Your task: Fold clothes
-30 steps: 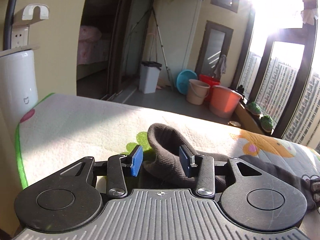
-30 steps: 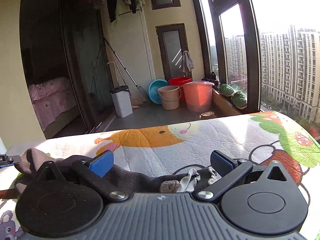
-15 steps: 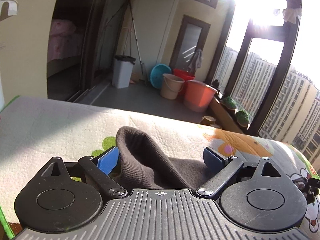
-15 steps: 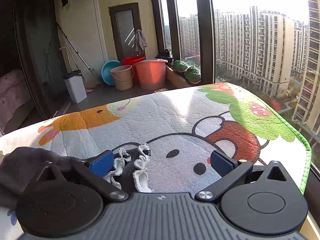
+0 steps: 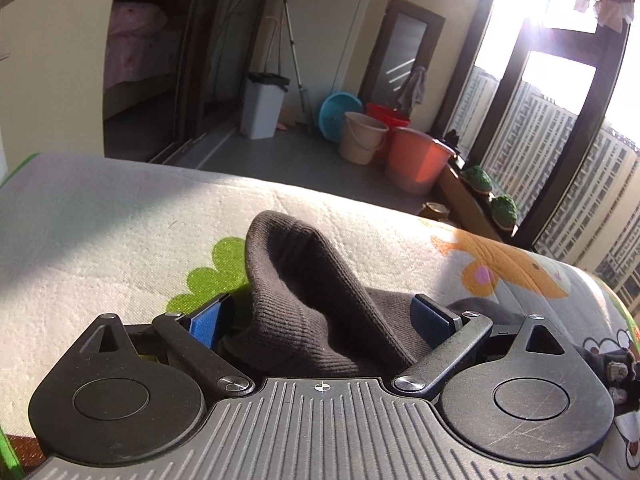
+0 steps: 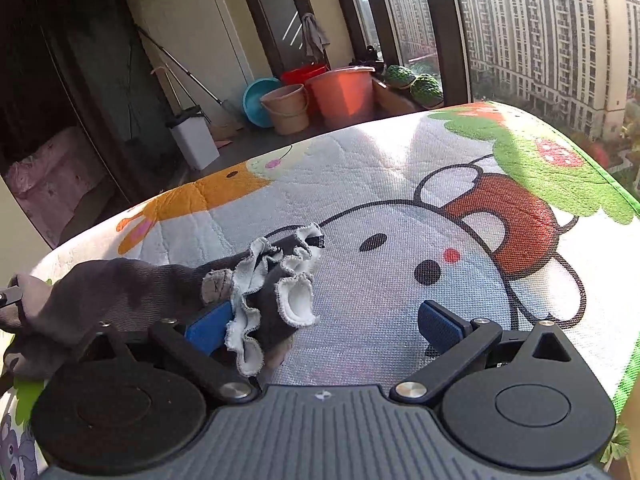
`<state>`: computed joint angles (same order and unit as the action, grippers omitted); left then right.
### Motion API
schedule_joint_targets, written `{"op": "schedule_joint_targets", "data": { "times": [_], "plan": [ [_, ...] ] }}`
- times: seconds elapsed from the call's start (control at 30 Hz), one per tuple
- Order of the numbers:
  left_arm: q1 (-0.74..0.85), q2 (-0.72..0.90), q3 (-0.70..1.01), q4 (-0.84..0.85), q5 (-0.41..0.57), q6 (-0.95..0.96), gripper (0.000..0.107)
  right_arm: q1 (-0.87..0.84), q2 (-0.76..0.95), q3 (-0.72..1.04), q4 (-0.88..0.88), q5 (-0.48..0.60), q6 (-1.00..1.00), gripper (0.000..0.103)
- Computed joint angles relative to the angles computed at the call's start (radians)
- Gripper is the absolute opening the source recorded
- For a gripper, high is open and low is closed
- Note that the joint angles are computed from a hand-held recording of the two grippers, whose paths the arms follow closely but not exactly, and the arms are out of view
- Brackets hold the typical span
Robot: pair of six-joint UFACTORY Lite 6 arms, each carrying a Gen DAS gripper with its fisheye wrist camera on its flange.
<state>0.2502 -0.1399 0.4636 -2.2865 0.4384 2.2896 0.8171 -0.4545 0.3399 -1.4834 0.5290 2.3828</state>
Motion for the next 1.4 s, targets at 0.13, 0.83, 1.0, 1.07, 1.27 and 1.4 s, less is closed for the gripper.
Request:
{"op": "schedule_joint_targets", "data": {
  "times": [0.13,0.83,1.0,1.07,1.27,1.4],
  "plan": [
    [0.073,-0.037,-0.007,0.169,0.054,-0.129,0.098,0.153,-0.019,0.040,0.132,0.190,-0.121,0.043],
    [0.249,0.026,-0.175,-0.022,0.462,-0.110,0.102,-0.035,0.378,0.598,0.351,-0.071,-0.479,0.010],
    [0.209,0.071,-0.163,-0.081,0.445,-0.043,0.103,-0.080,0.563,0.834,0.184,0.074,-0.499,0.010],
    [0.175,0.098,-0.151,-0.118,0.416,0.002,0.103,-0.097,0.627,0.875,0.239,0.149,-0.532,0.010],
    [0.155,0.143,-0.118,-0.103,0.376,0.001,0.103,-0.134,0.474,0.601,0.297,0.101,-0.477,0.010],
    [0.150,0.048,-0.144,-0.025,0.317,-0.051,0.103,-0.156,0.357,0.438,0.169,0.049,-0.319,0.019]
  ]
}}
